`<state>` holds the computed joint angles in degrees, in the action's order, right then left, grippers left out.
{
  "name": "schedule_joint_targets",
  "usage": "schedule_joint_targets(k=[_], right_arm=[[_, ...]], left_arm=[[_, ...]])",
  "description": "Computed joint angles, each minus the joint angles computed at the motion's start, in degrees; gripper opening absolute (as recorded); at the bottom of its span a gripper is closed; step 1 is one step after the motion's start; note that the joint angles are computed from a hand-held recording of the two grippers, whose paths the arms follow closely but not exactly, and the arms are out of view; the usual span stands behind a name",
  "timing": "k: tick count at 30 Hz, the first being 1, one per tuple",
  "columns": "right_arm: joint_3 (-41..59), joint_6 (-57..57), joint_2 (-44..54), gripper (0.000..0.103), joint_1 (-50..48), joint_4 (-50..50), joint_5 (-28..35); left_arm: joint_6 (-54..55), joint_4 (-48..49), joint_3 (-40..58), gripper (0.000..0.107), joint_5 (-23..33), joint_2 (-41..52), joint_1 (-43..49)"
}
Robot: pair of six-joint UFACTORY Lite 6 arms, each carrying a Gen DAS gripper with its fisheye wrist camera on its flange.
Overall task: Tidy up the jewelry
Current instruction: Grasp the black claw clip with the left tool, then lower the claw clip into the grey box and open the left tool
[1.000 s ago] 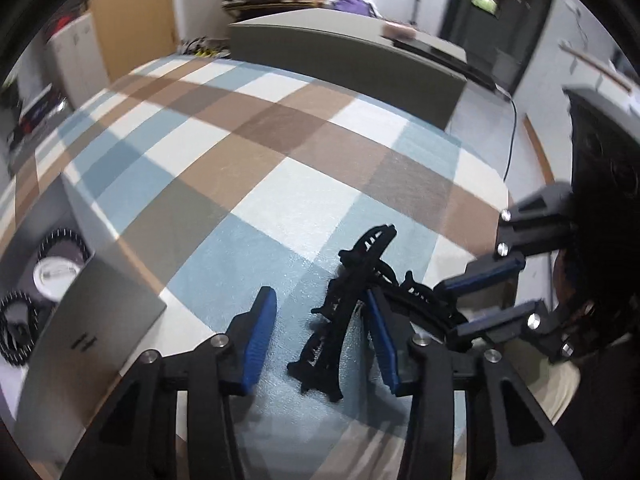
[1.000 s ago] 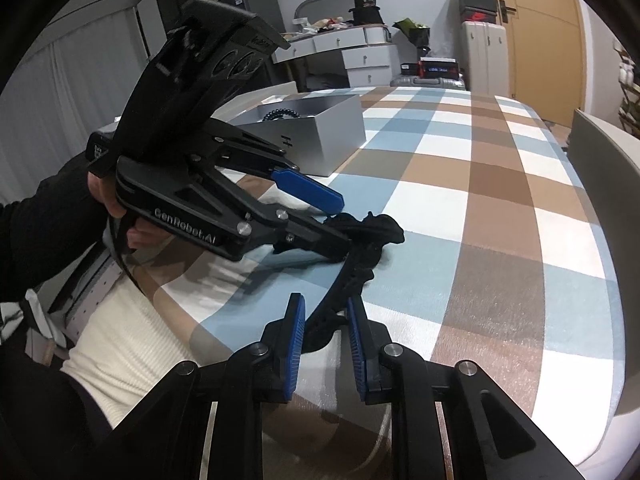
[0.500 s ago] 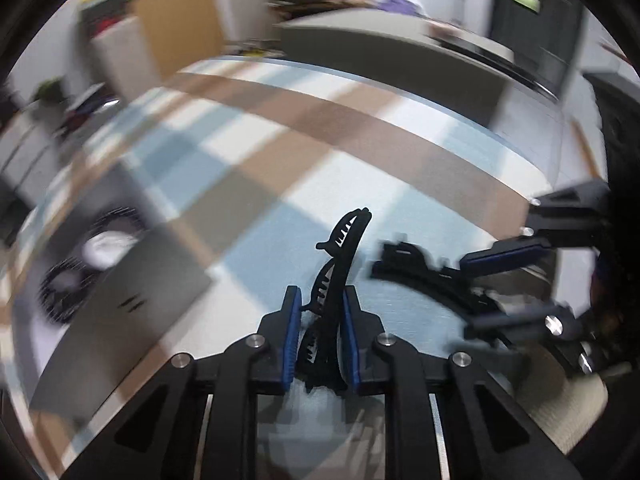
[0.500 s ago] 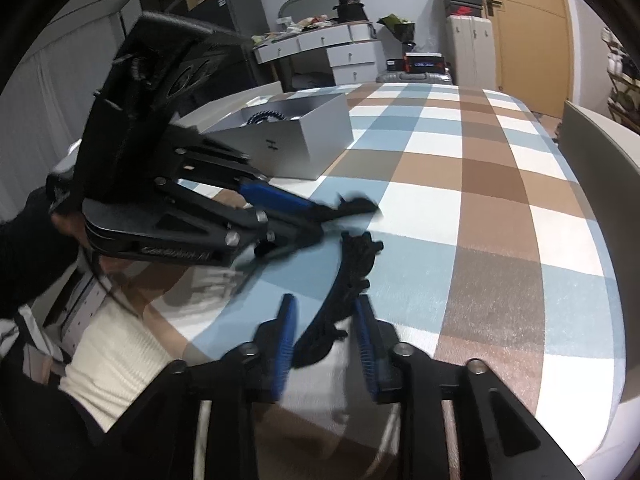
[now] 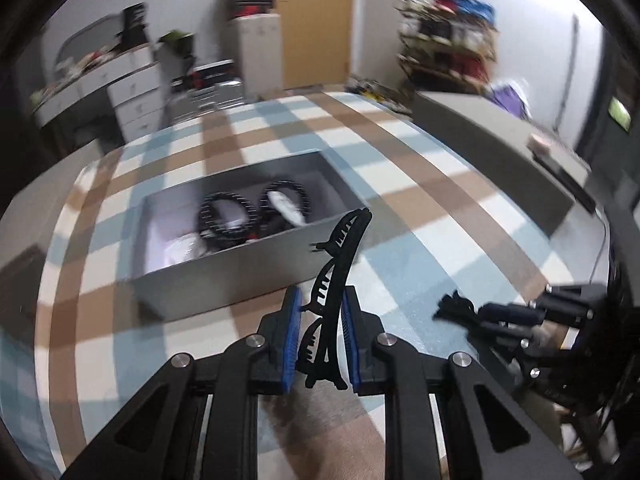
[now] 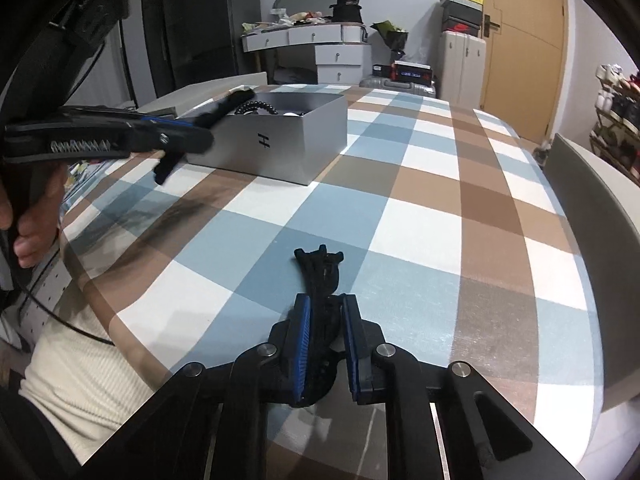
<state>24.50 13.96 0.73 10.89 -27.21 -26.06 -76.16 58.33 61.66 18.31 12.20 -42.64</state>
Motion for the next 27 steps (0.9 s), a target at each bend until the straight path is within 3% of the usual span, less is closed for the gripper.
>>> schedule_joint_targets(k=[4,8,13,17,27], right_arm=[[0.22,5.01,-0.88,0.013,-0.01,-5.0,-1.68],[2.54,10.24,-0.78,0.013,0.98,-8.79,-2.12],[8.02,22.09,1.88,0.013,1.17,-18.69,-5.25],[14.76,29.89,5.1,0.013,2.34,-24.88,-7.59],[31.04,38.81,12.46,0.013,3.39,-33.49,-8.48]], left_arm=[[-12.08,8.74,-3.99,0.015,1.42,-4.1,0.5],[-16.16,11.61,-6.24,0.015,2.23,-6.56,1.16],[-18.88,15.43,-8.46,0.015,2.24,-8.5,3.22],[-15.87,12.74,-8.71,0.015,-1.37,-9.24,7.21],[-19.19,18.61,-5.23,0.015,-5.99,-7.78,13.26]])
